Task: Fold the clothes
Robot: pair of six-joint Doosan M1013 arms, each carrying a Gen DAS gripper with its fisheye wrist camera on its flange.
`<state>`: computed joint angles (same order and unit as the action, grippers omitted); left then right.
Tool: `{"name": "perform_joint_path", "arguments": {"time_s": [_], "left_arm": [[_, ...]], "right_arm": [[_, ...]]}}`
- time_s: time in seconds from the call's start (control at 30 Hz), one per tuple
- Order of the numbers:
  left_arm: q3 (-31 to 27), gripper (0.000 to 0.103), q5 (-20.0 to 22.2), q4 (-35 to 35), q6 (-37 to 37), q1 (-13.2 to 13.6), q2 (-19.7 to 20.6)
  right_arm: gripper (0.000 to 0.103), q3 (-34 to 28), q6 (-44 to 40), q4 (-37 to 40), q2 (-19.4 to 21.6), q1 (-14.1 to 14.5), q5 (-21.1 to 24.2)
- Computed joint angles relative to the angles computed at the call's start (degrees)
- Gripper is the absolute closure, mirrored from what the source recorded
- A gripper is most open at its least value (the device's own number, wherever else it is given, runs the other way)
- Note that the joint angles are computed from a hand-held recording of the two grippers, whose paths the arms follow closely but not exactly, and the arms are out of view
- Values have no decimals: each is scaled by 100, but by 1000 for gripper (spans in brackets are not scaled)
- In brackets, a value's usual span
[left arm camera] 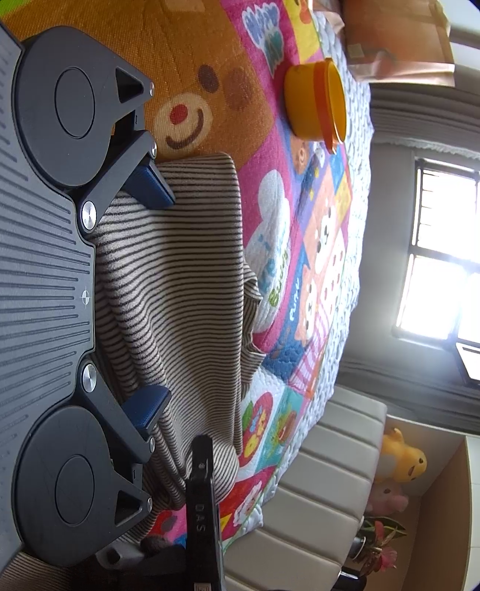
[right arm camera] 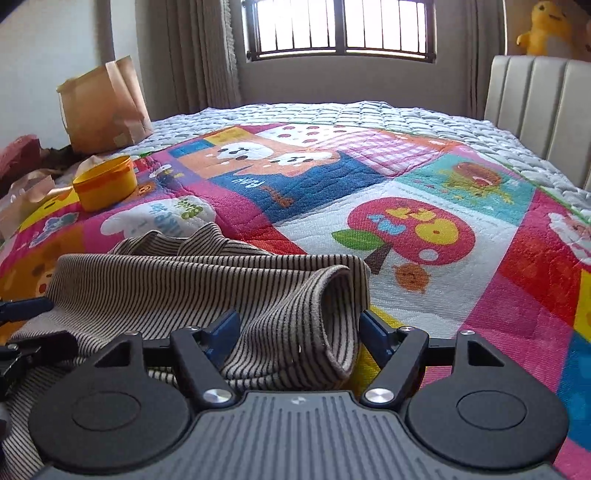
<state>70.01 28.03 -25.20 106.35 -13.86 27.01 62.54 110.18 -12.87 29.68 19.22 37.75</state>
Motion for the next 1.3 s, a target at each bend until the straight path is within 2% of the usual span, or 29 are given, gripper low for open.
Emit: {"name": "perform_joint_path", "arguments": {"time_s": [0.13, 0.27, 0.4, 0.6, 0.67, 0.73, 0.77, 0.8, 0.83, 0.87, 0.97, 1.03, 1.2, 1.3], "left_arm": [[-8, 0, 20, 56, -47, -6, -1], [1, 0, 14, 28, -30, -4, -5], [23, 0, -2, -141, 69, 18, -12], [38, 0, 1, -335, 173, 43, -16], [37, 0, 7, -444, 226, 57, -11], [33, 0, 20, -583, 293, 78, -9], [37, 0, 28, -716, 358, 98, -15], [40, 0, 37, -848, 422, 119, -22], [44, 0, 47, -979, 485, 139, -28], [63, 0, 87, -1260, 588, 189, -51], [178, 0, 291, -2418, 898, 420, -166], [301, 0, 248, -2890, 959, 544, -289], [462, 0, -57, -3184, 961, 668, -557], [501, 0, -211, -3166, 870, 687, -684]], "right_arm": [[31, 9, -145, -86, -127, -18, -205], [32, -500, -811, 623, 97, -74, -178], [35, -1501, -1265, 1297, 728, -69, 390], [35, -2528, -1264, 1206, 1516, -22, 1324], [35, -2373, -1403, 1181, 1455, -2, 1169], [48, -2307, -1628, 1197, 1420, 17, 1098], [65, -2265, -1780, 1159, 1395, 40, 1045], [75, -2229, -1967, 1068, 1370, 80, 1006], [84, -2177, -2198, 1030, 1332, 115, 974], [88, -2106, -2406, 998, 1283, 148, 919], [91, -1664, -2930, 1441, 955, 127, 572], [92, -1313, -3261, 1913, 655, 74, 363], [92, 41, -4076, 3289, -407, -23, -270], [92, 775, -4084, 3571, -927, 1, -385]]}}
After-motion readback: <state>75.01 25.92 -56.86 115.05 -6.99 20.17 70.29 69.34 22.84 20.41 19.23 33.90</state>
